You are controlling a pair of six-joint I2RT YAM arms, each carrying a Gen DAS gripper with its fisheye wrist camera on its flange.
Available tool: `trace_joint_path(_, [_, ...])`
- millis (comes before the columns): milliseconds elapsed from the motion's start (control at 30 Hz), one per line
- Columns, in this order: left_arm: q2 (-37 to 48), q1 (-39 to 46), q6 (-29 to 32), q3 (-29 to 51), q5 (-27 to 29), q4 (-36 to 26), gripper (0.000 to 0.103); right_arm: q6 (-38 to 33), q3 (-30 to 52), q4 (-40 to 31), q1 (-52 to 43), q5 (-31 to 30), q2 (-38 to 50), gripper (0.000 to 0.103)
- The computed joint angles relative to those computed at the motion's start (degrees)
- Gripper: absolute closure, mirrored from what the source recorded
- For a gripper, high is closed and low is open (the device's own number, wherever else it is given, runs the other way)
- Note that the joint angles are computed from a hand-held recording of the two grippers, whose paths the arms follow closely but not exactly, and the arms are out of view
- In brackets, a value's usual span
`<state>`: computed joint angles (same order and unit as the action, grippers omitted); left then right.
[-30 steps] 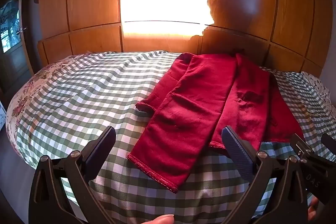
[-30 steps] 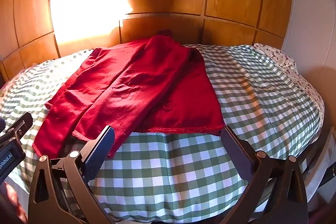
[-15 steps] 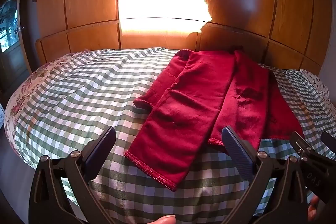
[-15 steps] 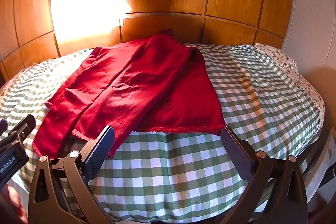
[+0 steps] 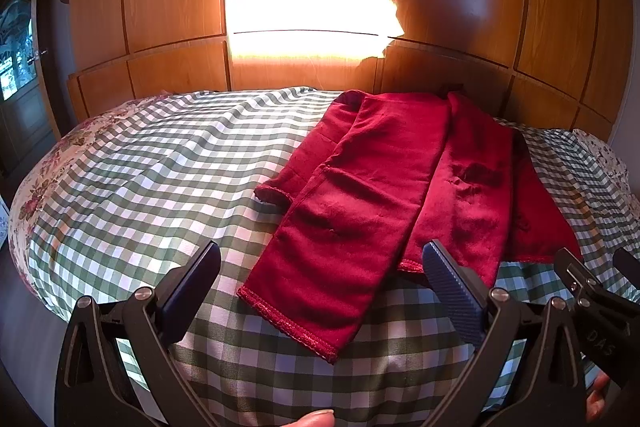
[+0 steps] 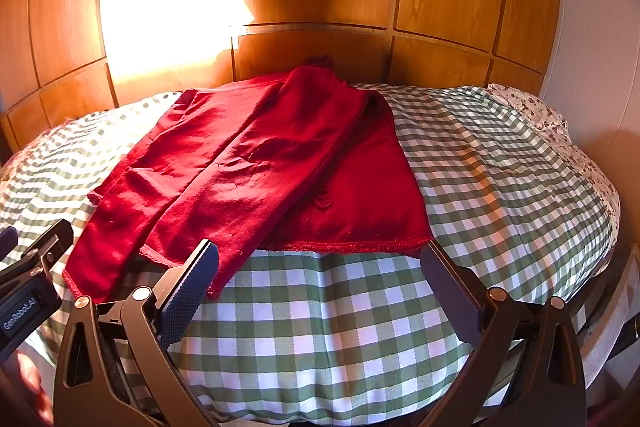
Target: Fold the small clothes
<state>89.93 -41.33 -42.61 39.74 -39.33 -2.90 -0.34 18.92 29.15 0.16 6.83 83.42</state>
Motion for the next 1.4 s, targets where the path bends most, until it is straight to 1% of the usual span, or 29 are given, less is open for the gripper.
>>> trace_joint_path(267, [0.39,-0.05,-0.06,0.32,-0.08,-0.02,0.003,0.04,0.11,0.32,0.00,-0.13,0.43,0.003])
trace_joint_path(467, [-0.45,-0.18,-0.09,-1.68,-0.09,1.13,0.003,-0.34,0.21,0.06,-0.57,-0.68,0.21,0.003])
trace_joint_path(500, [0.66,-0.08,-0.14,0.43,-0.11,-0.02,0.003,-0.23,0.19,0.27,-0.33,-0.47,0.39,0.003])
trace_joint_path(633, [0.74,-0.25,-0.19,-0.02,-0.29,0.58,0.003,0.43,0.01,0.25,0.63,0.26,0.06,0.003])
trace_joint_path(1400, [0.89,0.02,-0.02,0.50,0.07,0.11,0.003,0.51,0.41,-0.18,0.47,-0.29,0.43,0.003])
